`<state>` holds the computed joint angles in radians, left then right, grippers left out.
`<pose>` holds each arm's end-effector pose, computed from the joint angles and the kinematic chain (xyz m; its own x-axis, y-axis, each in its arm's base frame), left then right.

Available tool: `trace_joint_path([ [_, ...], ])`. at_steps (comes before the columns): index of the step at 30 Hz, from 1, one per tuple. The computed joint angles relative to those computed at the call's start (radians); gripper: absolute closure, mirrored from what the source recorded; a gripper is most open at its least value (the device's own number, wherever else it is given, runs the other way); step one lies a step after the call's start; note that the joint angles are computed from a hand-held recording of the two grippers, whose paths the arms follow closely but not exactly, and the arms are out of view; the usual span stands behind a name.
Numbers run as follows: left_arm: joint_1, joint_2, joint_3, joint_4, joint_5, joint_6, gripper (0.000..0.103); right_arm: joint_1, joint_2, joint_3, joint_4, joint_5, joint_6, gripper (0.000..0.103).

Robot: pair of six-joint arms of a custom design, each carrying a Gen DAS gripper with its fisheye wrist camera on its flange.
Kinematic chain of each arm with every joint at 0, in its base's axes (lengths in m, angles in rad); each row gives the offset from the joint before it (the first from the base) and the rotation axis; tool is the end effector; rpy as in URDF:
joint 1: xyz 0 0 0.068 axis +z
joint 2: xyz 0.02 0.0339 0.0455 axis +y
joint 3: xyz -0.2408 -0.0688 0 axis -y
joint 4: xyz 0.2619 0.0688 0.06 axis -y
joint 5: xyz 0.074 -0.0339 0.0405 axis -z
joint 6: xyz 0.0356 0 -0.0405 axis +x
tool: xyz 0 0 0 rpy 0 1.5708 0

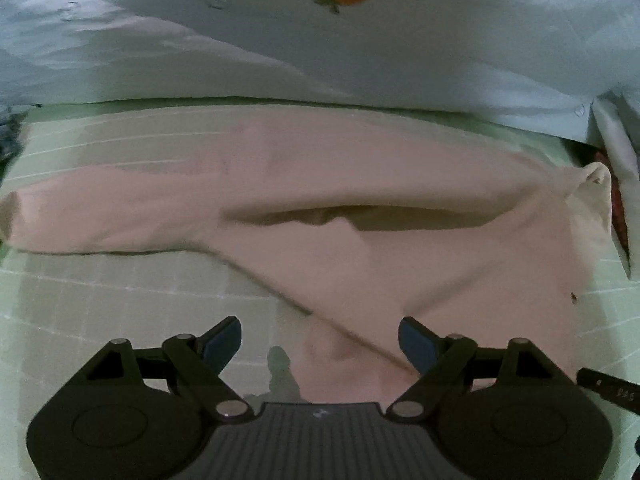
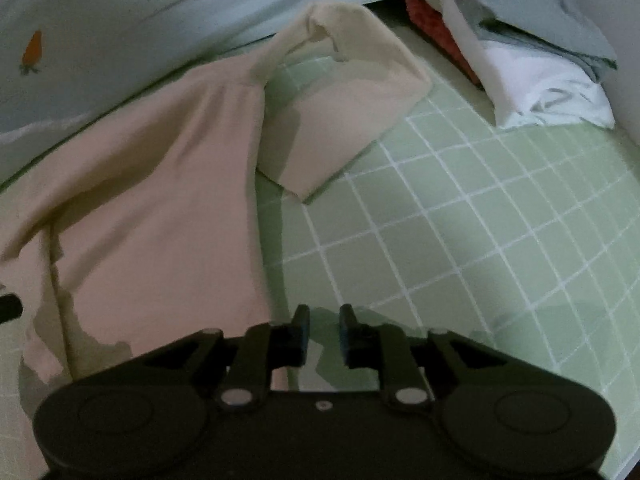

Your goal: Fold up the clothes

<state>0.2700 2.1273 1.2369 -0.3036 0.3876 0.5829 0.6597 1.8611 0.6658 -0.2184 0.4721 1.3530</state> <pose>0.3871 0.0932 0.0527 -0.8103 0.3045 -0.5006 0.3990 0.9124 -0.0909 0.2133 0.1449 0.0182 -0.6467 0.5989 -0.4723 0.6562 0.7525 0.0557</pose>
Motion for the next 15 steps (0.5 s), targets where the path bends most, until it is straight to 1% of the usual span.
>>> trace_joint_path([
  [2, -0.025, 0.018, 0.012, -0.004, -0.011, -0.008, 0.017, -0.009, 0.021, 0.025, -0.009, 0.005, -0.029, 0.084],
  [6, -0.052, 0.047, 0.01, 0.023, -0.041, -0.015, 0.017, -0.016, 0.041, 0.05, -0.017, 0.013, -0.085, 0.082],
  [7, -0.051, 0.055, 0.019, 0.017, -0.043, -0.013, 0.021, -0.018, 0.04, 0.05, -0.016, 0.011, -0.09, 0.082],
  [8, -0.048, 0.063, 0.029, 0.003, -0.04, -0.008, 0.029, -0.02, 0.039, 0.049, -0.015, 0.01, -0.094, 0.082],
  [9, -0.044, 0.073, 0.045, -0.017, -0.03, 0.001, 0.034, -0.022, 0.035, 0.046, -0.014, 0.008, -0.097, 0.082],
  [11, -0.032, 0.092, 0.075, -0.058, -0.009, 0.013, 0.058, -0.025, 0.03, 0.042, -0.013, 0.005, -0.1, 0.082],
  [12, -0.026, 0.097, 0.085, -0.071, 0.0, 0.015, 0.064, -0.026, 0.03, 0.043, -0.013, 0.005, -0.102, 0.082],
  [13, -0.021, 0.098, 0.093, -0.081, 0.007, 0.019, 0.077, -0.025, 0.032, 0.046, -0.018, 0.006, -0.102, 0.082],
  [14, -0.017, 0.096, 0.099, -0.088, 0.009, 0.024, 0.087, -0.024, 0.034, 0.05, -0.022, 0.007, -0.102, 0.083],
  [15, -0.012, 0.094, 0.105, -0.095, 0.012, 0.028, 0.09, -0.022, 0.035, 0.051, -0.024, 0.008, -0.101, 0.083],
])
